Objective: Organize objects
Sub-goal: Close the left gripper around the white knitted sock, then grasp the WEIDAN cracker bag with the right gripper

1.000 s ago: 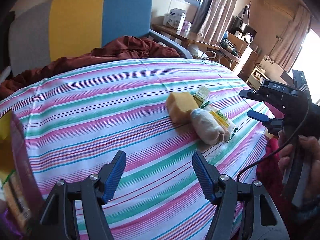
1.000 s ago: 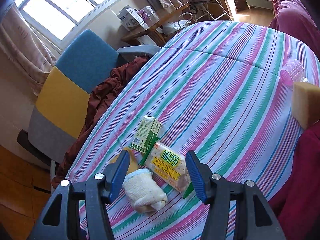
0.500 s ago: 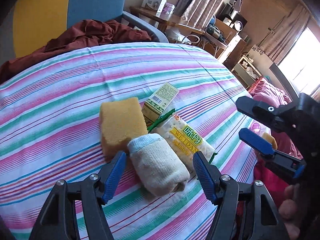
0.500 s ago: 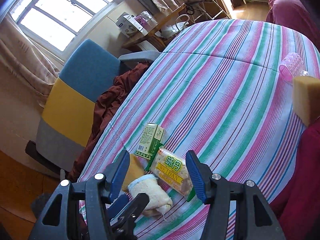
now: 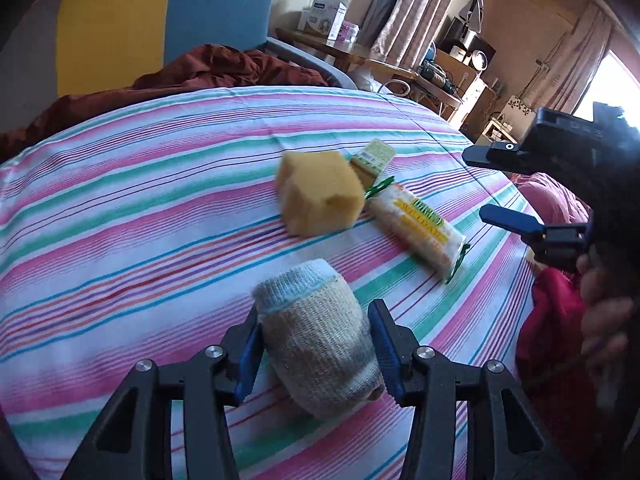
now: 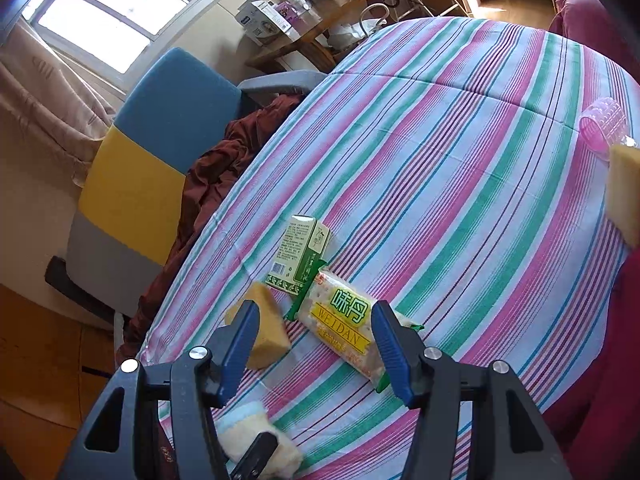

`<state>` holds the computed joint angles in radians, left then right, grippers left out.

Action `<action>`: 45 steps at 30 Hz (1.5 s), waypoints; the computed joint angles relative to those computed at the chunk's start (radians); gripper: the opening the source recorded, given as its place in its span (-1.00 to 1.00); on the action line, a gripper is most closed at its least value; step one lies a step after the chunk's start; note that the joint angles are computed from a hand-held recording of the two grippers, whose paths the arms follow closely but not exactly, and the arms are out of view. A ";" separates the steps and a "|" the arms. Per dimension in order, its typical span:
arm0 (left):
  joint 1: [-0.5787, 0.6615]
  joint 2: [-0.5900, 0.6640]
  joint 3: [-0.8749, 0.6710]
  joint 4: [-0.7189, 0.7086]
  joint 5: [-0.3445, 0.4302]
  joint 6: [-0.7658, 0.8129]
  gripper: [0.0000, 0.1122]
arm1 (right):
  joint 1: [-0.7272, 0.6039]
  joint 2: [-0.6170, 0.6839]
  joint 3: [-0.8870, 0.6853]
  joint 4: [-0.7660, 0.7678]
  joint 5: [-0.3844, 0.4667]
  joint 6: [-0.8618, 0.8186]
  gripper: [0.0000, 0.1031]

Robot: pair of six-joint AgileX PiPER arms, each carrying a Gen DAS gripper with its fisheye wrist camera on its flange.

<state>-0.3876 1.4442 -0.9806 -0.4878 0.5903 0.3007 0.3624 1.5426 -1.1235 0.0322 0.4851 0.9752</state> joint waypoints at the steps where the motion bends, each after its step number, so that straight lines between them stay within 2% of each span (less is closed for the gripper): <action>1: 0.036 -0.051 0.056 -0.015 -0.009 0.036 -0.09 | 0.002 0.011 -0.011 0.012 0.015 -0.018 0.14; 5: 0.198 -0.208 0.222 -0.108 -0.019 0.196 -0.08 | 0.019 0.048 -0.058 -0.027 0.081 -0.006 0.14; 8: 0.337 -0.237 0.287 -0.292 0.018 0.394 -0.05 | 0.039 0.073 -0.094 -0.085 0.135 0.030 0.14; 11: 0.291 -0.228 0.320 -0.331 -0.075 0.450 -0.01 | 0.065 0.105 -0.139 -0.144 0.206 0.054 0.14; 19: 0.283 -0.223 0.326 -0.352 -0.083 0.449 0.02 | 0.136 0.199 -0.277 -0.262 0.383 0.048 0.14; 22: 0.282 -0.225 0.328 -0.353 -0.085 0.451 0.03 | 0.142 0.224 -0.325 -0.246 0.412 -0.022 0.14; 26: 0.282 -0.226 0.332 -0.363 -0.088 0.464 0.05 | 0.167 0.293 -0.451 -0.311 0.537 -0.152 0.14; 28: 0.287 -0.226 0.334 -0.375 -0.085 0.478 0.05 | 0.164 0.314 -0.473 -0.340 0.569 -0.176 0.15; 35: 0.302 -0.220 0.334 -0.406 -0.070 0.511 0.06 | 0.089 0.311 -0.419 -0.267 0.505 -0.199 0.15; 41: 0.299 -0.218 0.333 -0.404 -0.073 0.506 0.06 | 0.093 0.353 -0.465 -0.257 0.523 -0.248 0.15; 45: 0.298 -0.218 0.333 -0.403 -0.074 0.506 0.07 | 0.116 0.402 -0.517 -0.262 0.562 -0.287 0.22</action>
<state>-0.0900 1.2266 -0.6472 -0.8911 0.5166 0.8064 0.4788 1.9445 -1.6404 -0.2293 1.0472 0.6882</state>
